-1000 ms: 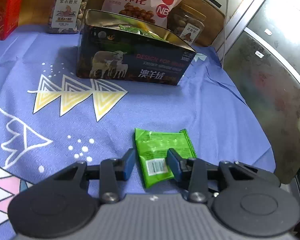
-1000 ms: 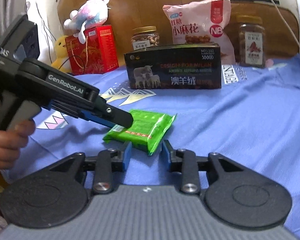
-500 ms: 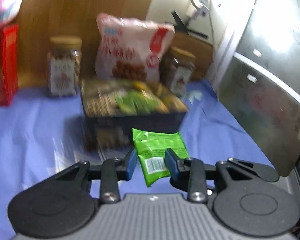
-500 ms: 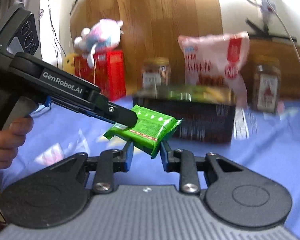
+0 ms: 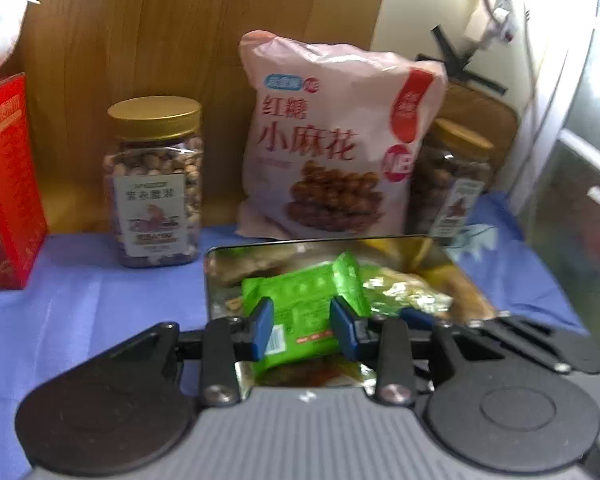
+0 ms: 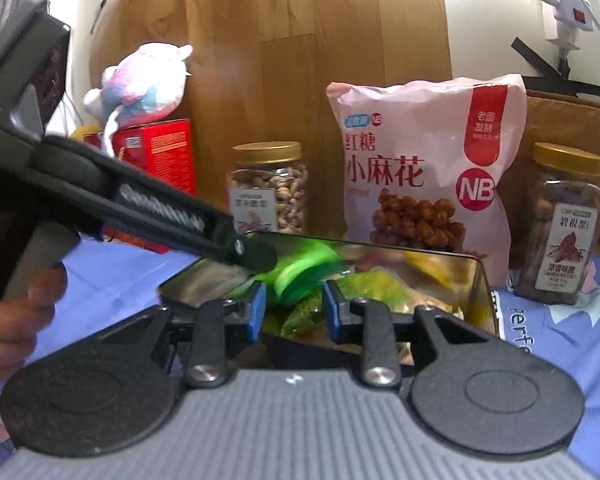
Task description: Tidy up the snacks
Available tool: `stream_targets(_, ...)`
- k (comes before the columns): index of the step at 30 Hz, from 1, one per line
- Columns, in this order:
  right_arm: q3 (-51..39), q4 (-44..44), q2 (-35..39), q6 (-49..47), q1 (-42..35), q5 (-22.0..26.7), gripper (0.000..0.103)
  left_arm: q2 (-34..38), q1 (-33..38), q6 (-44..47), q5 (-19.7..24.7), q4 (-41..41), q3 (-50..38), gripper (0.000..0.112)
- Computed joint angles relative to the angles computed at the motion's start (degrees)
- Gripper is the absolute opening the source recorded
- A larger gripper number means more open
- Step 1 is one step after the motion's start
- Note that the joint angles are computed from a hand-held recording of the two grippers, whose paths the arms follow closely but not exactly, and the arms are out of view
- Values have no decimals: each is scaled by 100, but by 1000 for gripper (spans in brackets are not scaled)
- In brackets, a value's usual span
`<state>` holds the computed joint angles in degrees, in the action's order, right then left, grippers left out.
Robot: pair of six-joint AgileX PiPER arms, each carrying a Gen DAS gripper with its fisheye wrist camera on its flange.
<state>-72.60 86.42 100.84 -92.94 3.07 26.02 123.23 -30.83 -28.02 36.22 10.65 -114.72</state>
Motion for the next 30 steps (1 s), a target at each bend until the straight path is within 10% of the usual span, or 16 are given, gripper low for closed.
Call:
stream_targets(8, 708, 657, -575, -385, -236, 166, 36, -813, -428, -1181, -342, 1339, 1149, 32)
stream_targets(15, 1982, 966, -1618, -101, -637, 467, 41, -1514, -1580, -3237, 430, 3770, 2180, 40)
stream_targets(24, 3321, -214, -2847, 1502, -1318, 996, 48, -1937, -2808, -5058, 1493, 5030, 3392, 85)
stream_targets(30, 3814, -874, -3317, 2381, -1443, 1144, 48, -2113, -3137, -5309, 1777, 4763, 3752, 94)
